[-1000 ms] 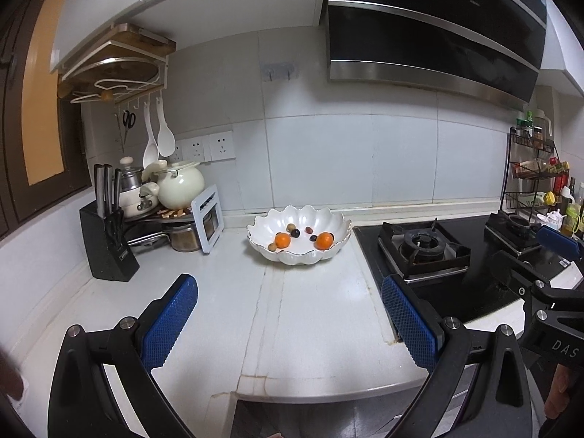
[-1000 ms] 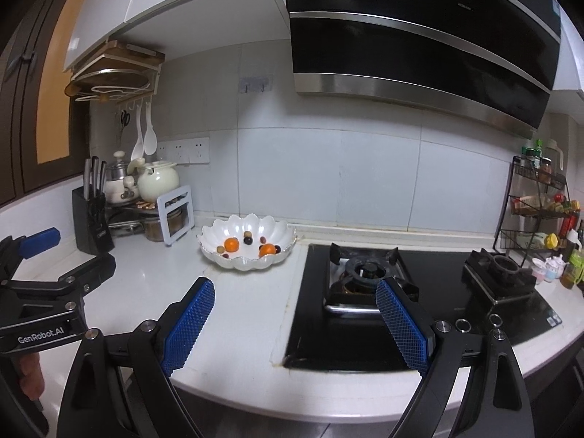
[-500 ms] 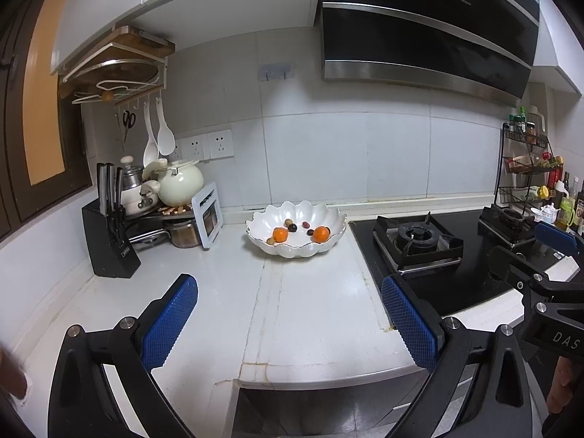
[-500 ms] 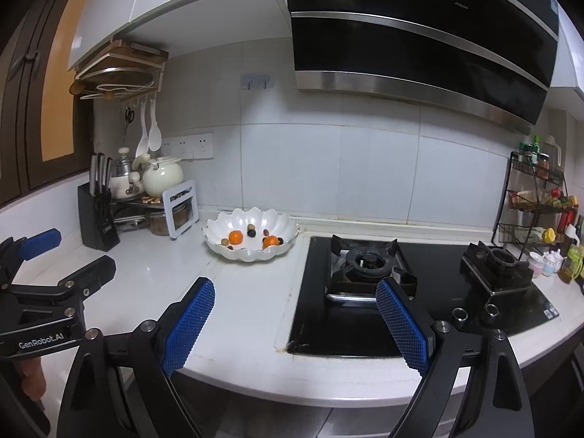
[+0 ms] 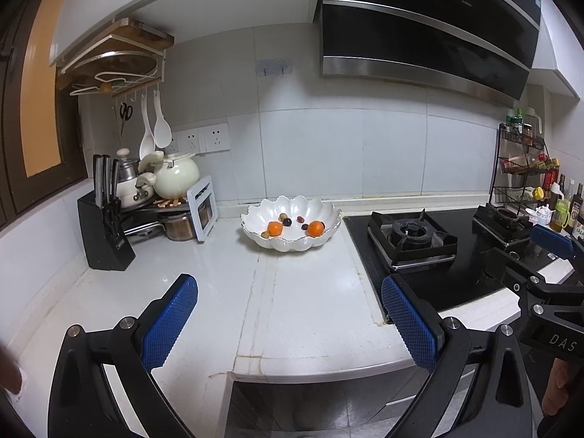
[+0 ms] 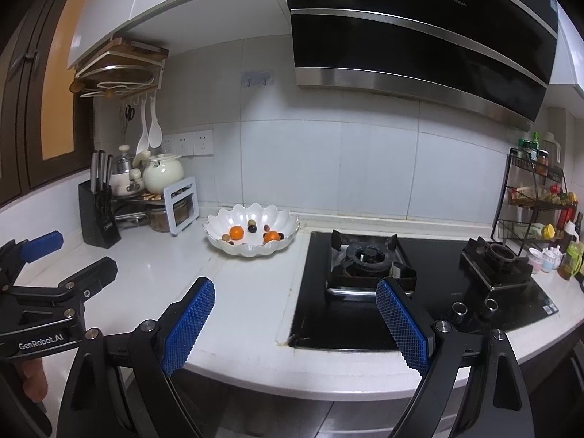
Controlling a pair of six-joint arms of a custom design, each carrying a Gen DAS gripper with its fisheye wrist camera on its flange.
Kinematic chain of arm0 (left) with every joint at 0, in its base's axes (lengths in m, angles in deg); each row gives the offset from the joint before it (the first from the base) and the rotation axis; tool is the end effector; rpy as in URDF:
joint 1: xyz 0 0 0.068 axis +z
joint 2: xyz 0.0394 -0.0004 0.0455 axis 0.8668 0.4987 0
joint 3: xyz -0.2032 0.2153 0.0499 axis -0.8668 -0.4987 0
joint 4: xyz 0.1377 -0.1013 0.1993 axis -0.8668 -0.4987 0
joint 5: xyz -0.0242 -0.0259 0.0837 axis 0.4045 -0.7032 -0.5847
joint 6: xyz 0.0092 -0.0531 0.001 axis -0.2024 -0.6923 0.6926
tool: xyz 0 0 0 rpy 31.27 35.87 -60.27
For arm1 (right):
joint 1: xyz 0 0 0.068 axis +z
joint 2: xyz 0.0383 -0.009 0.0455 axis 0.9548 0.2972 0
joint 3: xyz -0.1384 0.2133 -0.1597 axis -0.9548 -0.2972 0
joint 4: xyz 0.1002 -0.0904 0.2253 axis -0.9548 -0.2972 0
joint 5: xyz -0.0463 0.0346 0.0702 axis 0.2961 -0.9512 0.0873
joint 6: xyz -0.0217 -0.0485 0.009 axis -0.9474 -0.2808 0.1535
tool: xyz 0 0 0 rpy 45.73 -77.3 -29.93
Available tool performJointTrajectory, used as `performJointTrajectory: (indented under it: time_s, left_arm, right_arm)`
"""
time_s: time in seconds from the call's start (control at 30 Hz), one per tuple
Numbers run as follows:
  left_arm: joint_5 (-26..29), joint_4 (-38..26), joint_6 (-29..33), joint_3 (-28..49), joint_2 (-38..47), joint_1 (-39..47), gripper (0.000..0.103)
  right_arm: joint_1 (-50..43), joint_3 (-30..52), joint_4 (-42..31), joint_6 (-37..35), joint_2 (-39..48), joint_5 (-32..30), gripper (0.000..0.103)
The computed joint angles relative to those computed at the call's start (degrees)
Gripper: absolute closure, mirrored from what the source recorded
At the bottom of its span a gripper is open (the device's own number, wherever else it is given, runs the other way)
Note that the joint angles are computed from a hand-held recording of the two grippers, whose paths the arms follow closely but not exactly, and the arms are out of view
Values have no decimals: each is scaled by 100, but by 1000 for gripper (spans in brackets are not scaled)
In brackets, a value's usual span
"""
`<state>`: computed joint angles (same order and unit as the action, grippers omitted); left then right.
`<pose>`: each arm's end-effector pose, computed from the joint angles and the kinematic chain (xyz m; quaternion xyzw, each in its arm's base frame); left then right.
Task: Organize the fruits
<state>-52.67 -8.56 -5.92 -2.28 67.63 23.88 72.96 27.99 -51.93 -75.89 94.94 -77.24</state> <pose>0.2459 -0.1638 0.2763 0.1176 0.8231 -0.0478 0.5535 0.2349 -0.0014 0.3082 0.0158 0.8376 -0.0279 0.5453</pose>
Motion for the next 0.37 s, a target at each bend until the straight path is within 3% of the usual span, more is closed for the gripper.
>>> performJointTrajectory:
  time_s: [0.37]
  left_arm:
    - [30, -10, -10, -26, -33, 20, 0]
  right_arm:
    - [26, -22, -40, 21, -63, 37, 12]
